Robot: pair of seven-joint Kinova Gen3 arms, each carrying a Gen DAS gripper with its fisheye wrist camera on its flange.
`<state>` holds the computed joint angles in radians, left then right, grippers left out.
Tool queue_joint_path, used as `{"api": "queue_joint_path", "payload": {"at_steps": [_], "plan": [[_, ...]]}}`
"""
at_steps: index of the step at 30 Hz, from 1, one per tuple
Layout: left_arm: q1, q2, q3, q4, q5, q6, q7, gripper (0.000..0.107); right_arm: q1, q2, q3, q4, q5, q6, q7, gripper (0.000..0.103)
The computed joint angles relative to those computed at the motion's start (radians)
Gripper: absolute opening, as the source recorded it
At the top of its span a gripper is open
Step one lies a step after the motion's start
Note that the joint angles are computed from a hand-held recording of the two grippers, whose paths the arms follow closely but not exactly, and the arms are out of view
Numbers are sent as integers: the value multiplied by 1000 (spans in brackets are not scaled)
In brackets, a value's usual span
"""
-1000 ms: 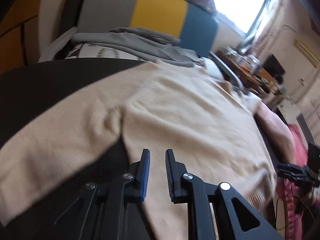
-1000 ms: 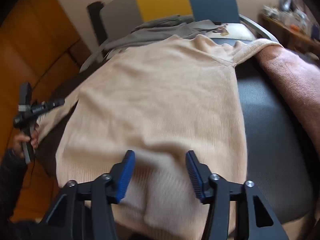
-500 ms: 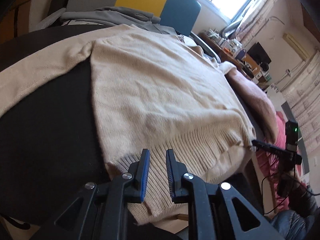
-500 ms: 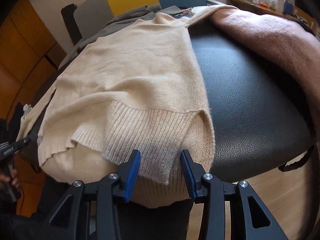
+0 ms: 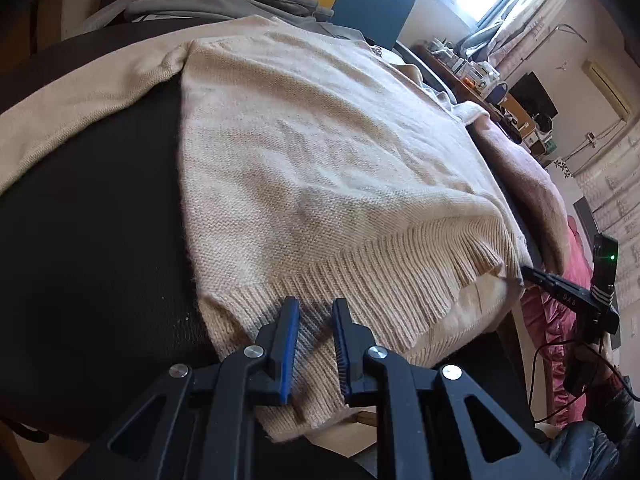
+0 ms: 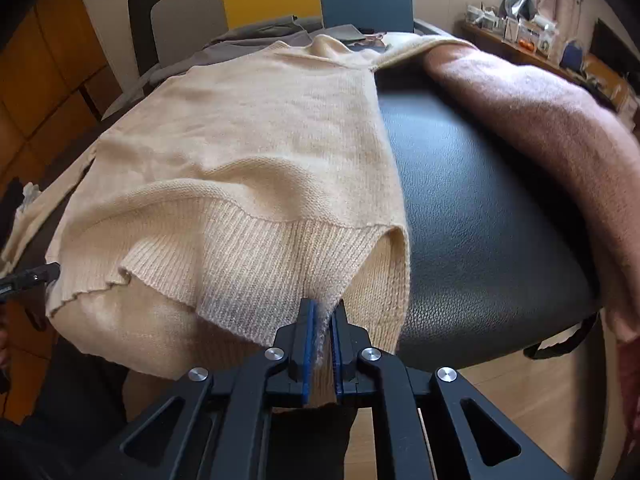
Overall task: Fold clothes
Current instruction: 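Pull the hem with the right gripper while the left gripper pinches the hem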
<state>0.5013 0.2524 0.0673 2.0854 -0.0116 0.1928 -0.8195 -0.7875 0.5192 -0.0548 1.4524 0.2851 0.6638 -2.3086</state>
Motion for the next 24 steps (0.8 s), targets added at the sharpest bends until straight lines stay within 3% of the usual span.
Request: {"api": "queue_joint_path", "payload": {"at_steps": [3, 5, 8, 11, 13, 18, 24], "plan": [[-17, 0, 13, 3, 14, -6, -6, 16, 88, -25, -62, 57, -108, -98, 33, 12], [-6, 1, 3, 1, 10, -3, 0, 16, 99, -42, -55, 92, -146, -146, 18, 12], [-9, 0, 7, 5, 11, -8, -1, 16, 162, -29, -103, 107, -227, -179, 68, 12], [-69, -5, 59, 16, 45, -21, -43, 16, 150, -20, -87, 95, -242, -169, 85, 6], [-90, -5, 77, 19, 65, -24, -66, 16, 121, -18, -64, 64, -218, -120, 93, 5], [-56, -4, 43, 14, 65, -17, -65, 16, 22, -43, 1, 13, -91, -6, 63, 3], [-16, -4, 4, 2, 27, 3, -51, 16, -50, -18, 38, -74, 88, 226, 13, 3]]}}
